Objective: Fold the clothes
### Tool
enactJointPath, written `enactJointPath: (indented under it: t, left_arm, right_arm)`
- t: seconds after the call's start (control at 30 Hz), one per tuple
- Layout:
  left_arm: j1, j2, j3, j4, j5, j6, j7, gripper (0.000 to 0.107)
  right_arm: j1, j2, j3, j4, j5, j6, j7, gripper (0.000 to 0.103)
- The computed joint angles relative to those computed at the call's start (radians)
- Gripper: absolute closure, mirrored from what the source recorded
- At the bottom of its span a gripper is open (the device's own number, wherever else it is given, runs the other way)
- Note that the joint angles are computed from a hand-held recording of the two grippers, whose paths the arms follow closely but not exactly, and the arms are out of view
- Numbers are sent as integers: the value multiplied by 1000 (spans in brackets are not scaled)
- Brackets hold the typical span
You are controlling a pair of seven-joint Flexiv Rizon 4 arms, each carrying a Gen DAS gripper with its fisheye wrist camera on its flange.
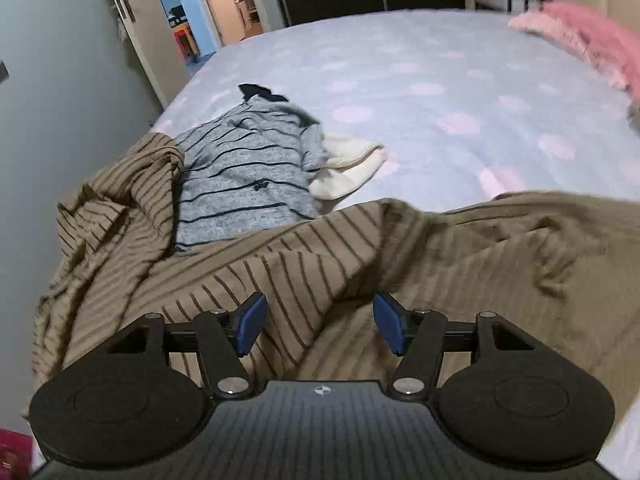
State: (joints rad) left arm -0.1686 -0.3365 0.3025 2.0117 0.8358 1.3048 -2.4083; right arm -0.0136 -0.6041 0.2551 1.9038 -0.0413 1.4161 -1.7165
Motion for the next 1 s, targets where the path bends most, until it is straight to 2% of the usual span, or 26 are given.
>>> enactJointPath:
  t: [0.03,0.1,0.13,0.17,0.2,0.23,0.27,0.43,0.53,0.6,0.7,0.8,0.9,1.0]
  left_arm:
    - [-26,-12,11,-27,16,-57,-21,51]
    - [-55,-31,9,-70,16,-193,-62,66]
    - [-49,-38,-4,-81,-3,-240,-66,79]
    - [-35,-44,-17,-84,-18,-257,-65,87]
    - [-28,-46,-23,-82,-14,-254,-75,90]
    - [-35,-45,-22,-85,11,-265,-87,99]
    - [-42,-44,-23,-88,35,-276,-98,102]
    - [-101,14,-59,-89,186,-347,-178,105]
    - [-82,69,-112,-46,178,-318,-158,106]
    - [-73,97,-148,-16,168,-275,-130,106]
    - [-65,118,-195,24,124,-173,-90,106]
    - [-70,107,-230,56,62,-56,-37,106]
    - [-64,75,-269,102,-62,90,56,106]
    - [-80,31,-302,115,-145,155,124,106]
  right_arm:
    - [2,-7,-5,11,9,7,12,54]
    - [61,-7,-65,45,15,18,100,54]
    - [79,-7,-79,61,16,21,134,54]
    - [87,-2,-80,87,18,38,157,51]
    - [91,3,-74,123,22,74,171,49]
    - [86,9,-60,158,18,108,167,49]
    - [79,15,-45,193,12,140,161,48]
    - [26,38,15,328,-81,256,83,47]
    - [17,47,4,374,-132,304,55,45]
    - [-12,48,19,376,-152,300,69,44]
    - [-105,50,100,365,-171,263,88,44]
    - [-144,57,136,373,-175,269,92,44]
    - [-195,61,181,379,-187,278,92,44]
    - [-221,68,201,382,-195,276,102,44]
